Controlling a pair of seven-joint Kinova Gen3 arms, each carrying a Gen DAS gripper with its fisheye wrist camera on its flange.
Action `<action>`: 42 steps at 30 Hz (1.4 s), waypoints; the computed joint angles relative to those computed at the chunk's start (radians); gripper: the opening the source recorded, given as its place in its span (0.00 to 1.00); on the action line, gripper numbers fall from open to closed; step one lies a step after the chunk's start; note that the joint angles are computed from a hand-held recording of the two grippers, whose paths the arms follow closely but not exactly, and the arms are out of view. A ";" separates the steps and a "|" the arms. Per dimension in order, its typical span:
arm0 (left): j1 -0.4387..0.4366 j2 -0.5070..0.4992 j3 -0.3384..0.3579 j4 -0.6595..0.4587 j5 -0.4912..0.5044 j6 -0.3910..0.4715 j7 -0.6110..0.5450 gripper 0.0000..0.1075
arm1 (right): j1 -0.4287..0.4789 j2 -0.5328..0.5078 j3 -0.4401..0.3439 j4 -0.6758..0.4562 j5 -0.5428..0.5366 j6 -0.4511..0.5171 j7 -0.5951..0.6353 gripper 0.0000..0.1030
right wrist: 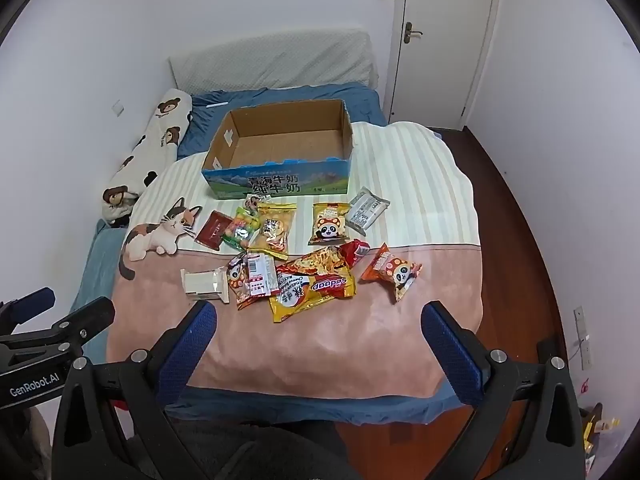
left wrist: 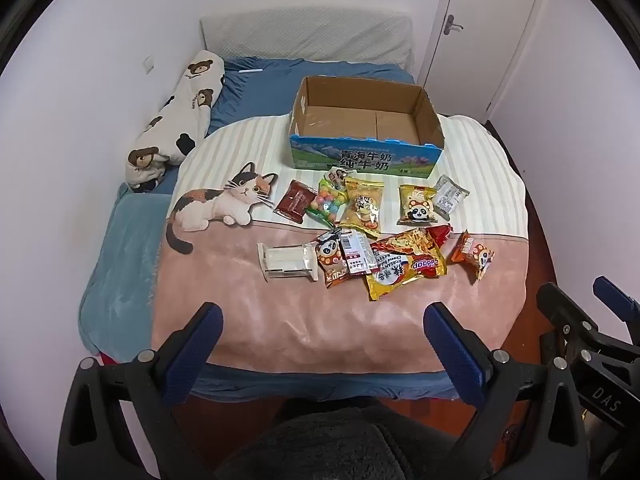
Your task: Organize snacks
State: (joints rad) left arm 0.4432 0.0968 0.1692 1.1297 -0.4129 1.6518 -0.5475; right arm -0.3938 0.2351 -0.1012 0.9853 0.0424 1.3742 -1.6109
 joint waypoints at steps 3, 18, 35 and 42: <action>0.000 -0.003 0.001 0.003 0.002 -0.005 0.003 0.96 | 0.002 0.004 0.000 -0.005 -0.004 0.005 0.001 1.00; 0.002 -0.003 0.000 0.000 0.009 -0.006 0.015 0.96 | -0.001 -0.013 -0.004 0.009 0.002 -0.010 -0.003 1.00; -0.008 -0.005 -0.001 -0.012 0.010 -0.014 0.000 0.96 | 0.005 0.002 0.002 -0.017 -0.002 -0.009 0.004 1.00; -0.008 -0.001 -0.001 -0.029 0.005 -0.006 -0.013 0.96 | 0.004 0.010 0.003 -0.030 -0.003 -0.011 0.005 1.00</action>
State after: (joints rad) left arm 0.4350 0.0958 0.1679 1.1005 -0.4081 1.6453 -0.5609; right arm -0.3895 0.2446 -0.0979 0.9554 0.0393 1.3631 -1.6063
